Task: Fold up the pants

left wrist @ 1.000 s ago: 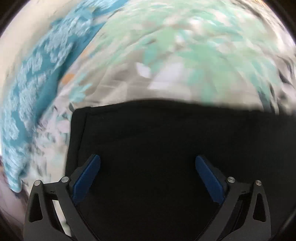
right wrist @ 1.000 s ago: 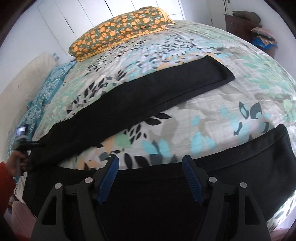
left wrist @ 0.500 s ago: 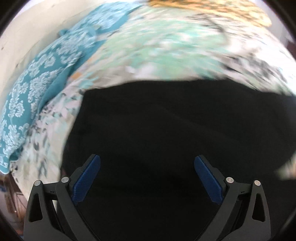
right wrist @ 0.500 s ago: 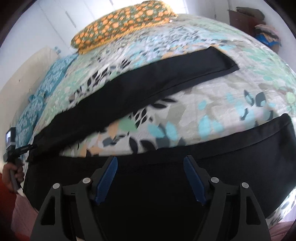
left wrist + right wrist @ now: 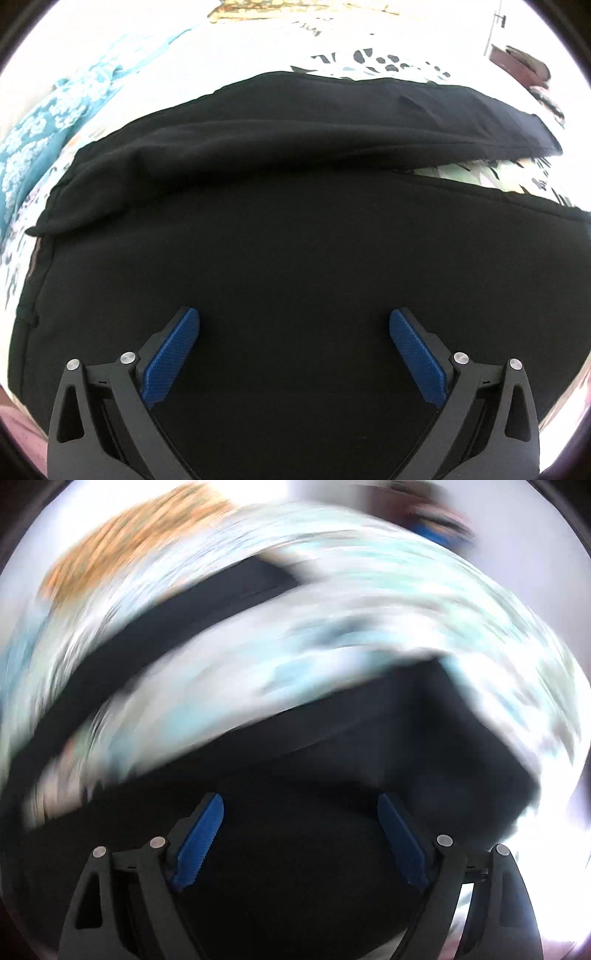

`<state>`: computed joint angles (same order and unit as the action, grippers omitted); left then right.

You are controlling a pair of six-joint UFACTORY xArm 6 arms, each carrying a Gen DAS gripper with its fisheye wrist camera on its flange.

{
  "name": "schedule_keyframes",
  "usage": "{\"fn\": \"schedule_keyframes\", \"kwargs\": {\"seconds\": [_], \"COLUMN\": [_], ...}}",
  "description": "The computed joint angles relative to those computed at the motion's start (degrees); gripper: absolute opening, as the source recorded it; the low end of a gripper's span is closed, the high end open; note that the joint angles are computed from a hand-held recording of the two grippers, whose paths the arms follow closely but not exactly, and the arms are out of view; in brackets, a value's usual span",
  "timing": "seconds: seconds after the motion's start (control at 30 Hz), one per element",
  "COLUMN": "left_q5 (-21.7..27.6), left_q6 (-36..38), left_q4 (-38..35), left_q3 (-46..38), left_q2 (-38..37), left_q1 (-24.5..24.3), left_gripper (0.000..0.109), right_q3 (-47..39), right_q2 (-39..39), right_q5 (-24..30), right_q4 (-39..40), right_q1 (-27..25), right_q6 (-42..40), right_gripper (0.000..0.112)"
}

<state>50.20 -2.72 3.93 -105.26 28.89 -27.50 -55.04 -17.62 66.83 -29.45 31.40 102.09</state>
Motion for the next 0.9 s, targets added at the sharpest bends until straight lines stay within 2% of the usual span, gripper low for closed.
{"fn": "schedule_keyframes", "kwargs": {"seconds": [0.07,0.1,0.2,0.23,0.33,0.37,0.47,0.5,0.6,0.63,0.67,0.7,0.73,0.8,0.9], "left_q5": [-1.7,-2.3,-4.3,-4.8,-6.5,-6.8,-7.3,-7.2,-7.1,-7.1,-7.0,-6.8,-6.7,-6.5,-6.1], "left_q6": [-0.5,-0.9,-1.5,-1.4,-2.3,-2.7,-3.4,-3.5,-4.1,-4.0,-3.8,-3.6,-3.4,-3.1,-3.0], "left_q4": [0.2,0.6,1.0,0.9,1.6,1.9,2.2,2.3,2.6,2.6,2.6,2.4,2.2,2.1,2.1], "left_q3": [1.9,2.1,4.6,5.0,6.5,7.1,8.7,8.6,9.1,9.1,9.1,9.0,9.3,9.3,9.2], "left_q2": [-1.0,-1.0,-2.1,-2.3,-2.9,-3.2,-4.4,-4.3,-4.7,-4.7,-4.8,-4.8,-5.0,-5.1,-5.2], "left_q1": [-0.5,-0.6,-0.7,-0.6,-0.6,-0.6,-0.6,-0.6,-0.6,-0.6,-0.6,-0.6,-0.5,-0.5,-0.6], "left_gripper": [0.103,0.103,0.103,0.103,0.103,0.103,0.103,0.103,0.103,0.103,0.103,0.103,0.103,0.103,0.102], "right_q3": [3.0,4.7,0.3,-1.0,-6.7,-10.1,-20.3,-25.9,-38.4,-40.5,-42.0,-43.6,-44.0,-44.3,-40.2], "right_q2": [-3.2,-4.9,-2.4,-1.4,3.8,7.2,17.1,22.1,32.5,34.5,36.3,38.1,38.8,39.4,36.8], "right_q5": [0.8,-0.7,3.8,3.8,-1.9,-4.4,-7.3,-7.3,-3.2,-2.9,-2.7,-1.3,-0.7,0.3,-3.4], "right_q4": [-0.7,-2.0,-1.8,-2.2,-2.1,-0.8,2.2,3.5,5.4,6.5,8.2,8.8,7.9,3.9,4.8], "right_q1": [-0.2,0.0,1.8,2.4,4.0,4.8,7.0,8.1,10.3,10.7,10.7,11.6,12.4,13.7,13.0], "right_q6": [3.2,5.8,5.8,5.3,-1.1,-5.4,-15.8,-21.5,-31.4,-33.1,-34.3,-34.5,-34.7,-35.2,-33.6], "right_gripper": [0.085,0.085,0.085,0.085,0.085,0.085,0.085,0.085,0.086,0.087,0.092,0.101,0.103,0.103,0.103]}}
